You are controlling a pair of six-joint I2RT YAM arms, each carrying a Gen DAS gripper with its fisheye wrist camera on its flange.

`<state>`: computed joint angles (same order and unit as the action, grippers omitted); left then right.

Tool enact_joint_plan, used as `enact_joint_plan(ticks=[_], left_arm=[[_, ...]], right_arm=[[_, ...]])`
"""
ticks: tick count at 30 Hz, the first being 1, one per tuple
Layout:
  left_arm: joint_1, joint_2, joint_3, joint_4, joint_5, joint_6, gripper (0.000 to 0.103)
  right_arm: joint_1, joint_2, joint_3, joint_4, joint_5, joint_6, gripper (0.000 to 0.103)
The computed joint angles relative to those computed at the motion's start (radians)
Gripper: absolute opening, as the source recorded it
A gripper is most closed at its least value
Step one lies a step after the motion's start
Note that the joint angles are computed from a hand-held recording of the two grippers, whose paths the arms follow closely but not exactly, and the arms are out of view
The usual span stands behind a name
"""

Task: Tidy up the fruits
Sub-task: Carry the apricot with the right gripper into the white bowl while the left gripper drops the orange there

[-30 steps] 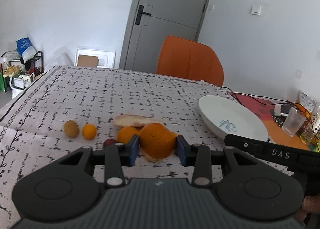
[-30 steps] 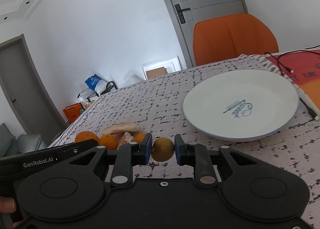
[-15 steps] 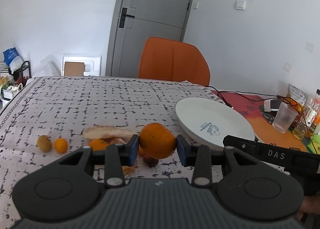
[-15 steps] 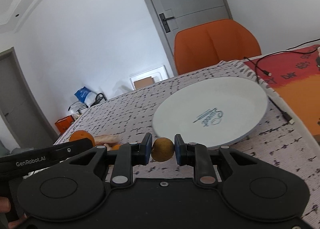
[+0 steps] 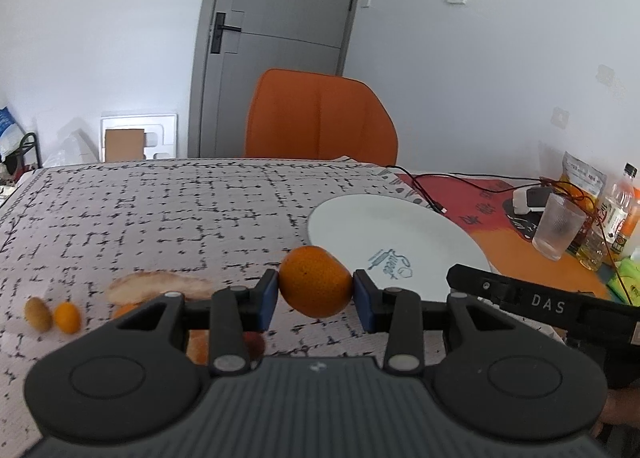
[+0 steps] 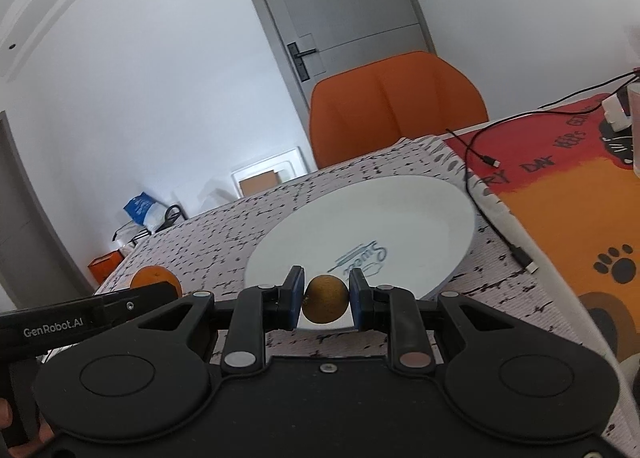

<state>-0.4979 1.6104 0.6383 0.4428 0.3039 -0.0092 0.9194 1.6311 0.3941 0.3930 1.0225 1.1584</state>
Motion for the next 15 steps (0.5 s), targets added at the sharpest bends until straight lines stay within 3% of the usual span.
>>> enact_joint_plan(ticks=[8, 15], left_arm=[[-0.058, 0.045, 0.052, -0.015, -0.042, -0.007, 0.039], [-0.101, 0.081, 0.101, -0.028, -0.079, -0.009, 0.039]], right_arm=[[-0.015, -0.001, -0.054, 0.081, 0.011, -0.015, 0.030], [0.037, -0.040, -0.095, 0.051, 0.046, 0.050, 0.030]])
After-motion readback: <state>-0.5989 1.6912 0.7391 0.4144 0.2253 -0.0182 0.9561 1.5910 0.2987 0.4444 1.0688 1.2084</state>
